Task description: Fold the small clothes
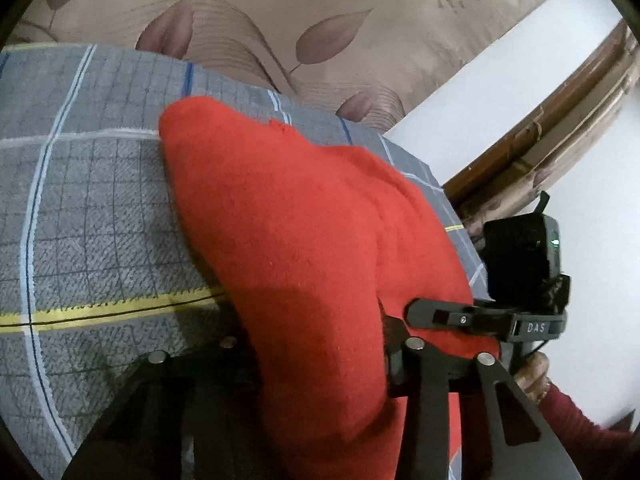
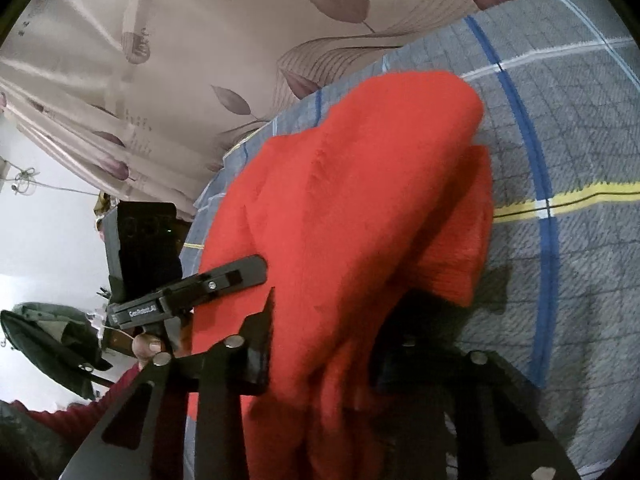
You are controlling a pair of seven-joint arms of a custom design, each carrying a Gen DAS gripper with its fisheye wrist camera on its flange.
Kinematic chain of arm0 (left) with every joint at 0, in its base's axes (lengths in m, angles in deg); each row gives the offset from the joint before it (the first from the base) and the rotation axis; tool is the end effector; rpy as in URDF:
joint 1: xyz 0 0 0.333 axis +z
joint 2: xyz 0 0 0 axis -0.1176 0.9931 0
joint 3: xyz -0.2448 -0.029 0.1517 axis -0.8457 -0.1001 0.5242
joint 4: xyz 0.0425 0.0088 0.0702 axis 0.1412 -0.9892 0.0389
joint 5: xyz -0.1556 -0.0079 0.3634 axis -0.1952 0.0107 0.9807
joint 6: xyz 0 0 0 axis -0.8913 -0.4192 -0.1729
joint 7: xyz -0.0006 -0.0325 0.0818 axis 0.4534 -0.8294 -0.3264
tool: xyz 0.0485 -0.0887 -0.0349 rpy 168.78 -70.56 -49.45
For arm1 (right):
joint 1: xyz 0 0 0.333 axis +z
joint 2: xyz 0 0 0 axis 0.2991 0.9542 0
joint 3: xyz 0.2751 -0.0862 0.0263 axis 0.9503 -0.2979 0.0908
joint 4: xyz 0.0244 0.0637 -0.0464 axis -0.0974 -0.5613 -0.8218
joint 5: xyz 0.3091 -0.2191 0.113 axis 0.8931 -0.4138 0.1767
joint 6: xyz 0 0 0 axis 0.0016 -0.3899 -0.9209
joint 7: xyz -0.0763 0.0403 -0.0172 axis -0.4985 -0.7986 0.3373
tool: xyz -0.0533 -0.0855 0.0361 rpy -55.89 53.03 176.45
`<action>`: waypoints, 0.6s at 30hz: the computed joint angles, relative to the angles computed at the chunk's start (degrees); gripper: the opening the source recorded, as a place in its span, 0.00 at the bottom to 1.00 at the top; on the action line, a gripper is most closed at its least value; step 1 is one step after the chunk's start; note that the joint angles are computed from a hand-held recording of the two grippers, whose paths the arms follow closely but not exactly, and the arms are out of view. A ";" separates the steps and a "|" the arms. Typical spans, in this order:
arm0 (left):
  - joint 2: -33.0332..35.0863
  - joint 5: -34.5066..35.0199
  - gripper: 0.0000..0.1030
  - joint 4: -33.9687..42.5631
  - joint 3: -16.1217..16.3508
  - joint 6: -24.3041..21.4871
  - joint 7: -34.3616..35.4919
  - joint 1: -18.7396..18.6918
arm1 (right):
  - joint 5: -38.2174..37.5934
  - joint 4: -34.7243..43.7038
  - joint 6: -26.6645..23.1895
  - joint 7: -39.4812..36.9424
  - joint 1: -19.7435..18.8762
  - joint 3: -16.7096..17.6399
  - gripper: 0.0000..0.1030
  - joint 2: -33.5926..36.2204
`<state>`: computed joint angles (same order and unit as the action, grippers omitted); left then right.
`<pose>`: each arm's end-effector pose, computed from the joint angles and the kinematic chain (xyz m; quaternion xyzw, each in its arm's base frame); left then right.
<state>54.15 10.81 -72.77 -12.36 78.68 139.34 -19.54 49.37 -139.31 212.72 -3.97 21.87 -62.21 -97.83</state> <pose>0.5298 -0.2134 0.4762 0.5531 -0.7034 0.4384 0.0840 0.5086 0.0106 0.4529 -0.6849 0.5701 0.0986 0.4430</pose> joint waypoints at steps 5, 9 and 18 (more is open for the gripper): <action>-2.18 3.57 0.35 -2.02 -0.95 5.50 -4.44 -1.35 | 1.33 -2.90 3.92 2.00 0.99 0.90 0.28 -3.16; -5.26 7.28 0.34 -4.22 -0.16 7.07 -7.10 -2.49 | 2.04 -5.27 6.22 3.31 2.73 1.24 0.28 -6.70; -20.75 22.22 0.34 -15.53 1.55 9.54 -16.60 -4.14 | 2.32 -12.27 8.98 6.32 8.18 2.34 0.27 -17.07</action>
<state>33.41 33.02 -88.30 -10.81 88.22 122.74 -23.68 51.69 -151.57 221.69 2.34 30.06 -59.86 -114.90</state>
